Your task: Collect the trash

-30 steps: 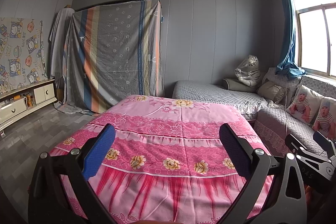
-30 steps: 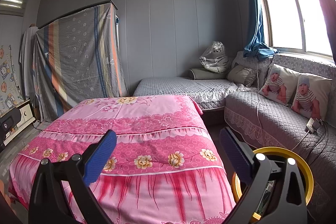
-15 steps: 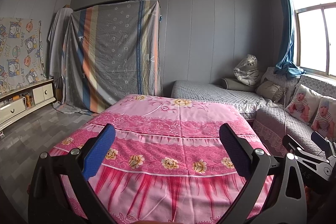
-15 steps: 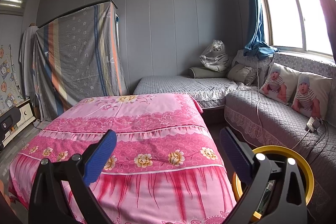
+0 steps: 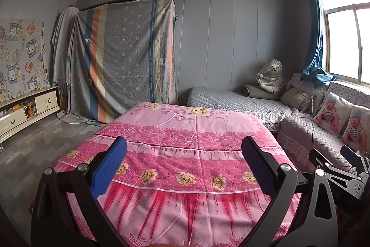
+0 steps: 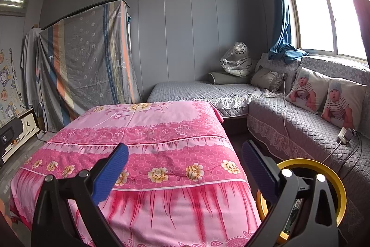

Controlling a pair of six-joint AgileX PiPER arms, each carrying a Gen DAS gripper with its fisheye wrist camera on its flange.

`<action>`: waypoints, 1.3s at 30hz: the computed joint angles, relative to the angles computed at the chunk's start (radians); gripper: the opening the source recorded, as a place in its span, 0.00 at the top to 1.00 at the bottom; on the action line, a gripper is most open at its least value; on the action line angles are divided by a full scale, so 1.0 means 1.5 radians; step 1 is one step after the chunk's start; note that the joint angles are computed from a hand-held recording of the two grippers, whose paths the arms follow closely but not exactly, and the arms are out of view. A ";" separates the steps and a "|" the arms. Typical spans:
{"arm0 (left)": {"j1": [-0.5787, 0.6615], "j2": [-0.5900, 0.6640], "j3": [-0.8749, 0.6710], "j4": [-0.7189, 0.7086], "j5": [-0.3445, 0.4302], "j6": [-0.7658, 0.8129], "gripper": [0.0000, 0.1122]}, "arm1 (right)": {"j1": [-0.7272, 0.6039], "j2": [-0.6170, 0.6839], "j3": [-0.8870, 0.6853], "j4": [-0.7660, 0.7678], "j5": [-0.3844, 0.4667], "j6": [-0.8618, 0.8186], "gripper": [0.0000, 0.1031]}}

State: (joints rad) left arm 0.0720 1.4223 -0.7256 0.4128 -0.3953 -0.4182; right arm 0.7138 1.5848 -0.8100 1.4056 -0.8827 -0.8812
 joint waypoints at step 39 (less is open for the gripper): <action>0.009 0.012 -0.015 0.110 0.011 -0.106 0.16 | -0.014 0.006 -0.004 0.010 0.023 0.001 0.08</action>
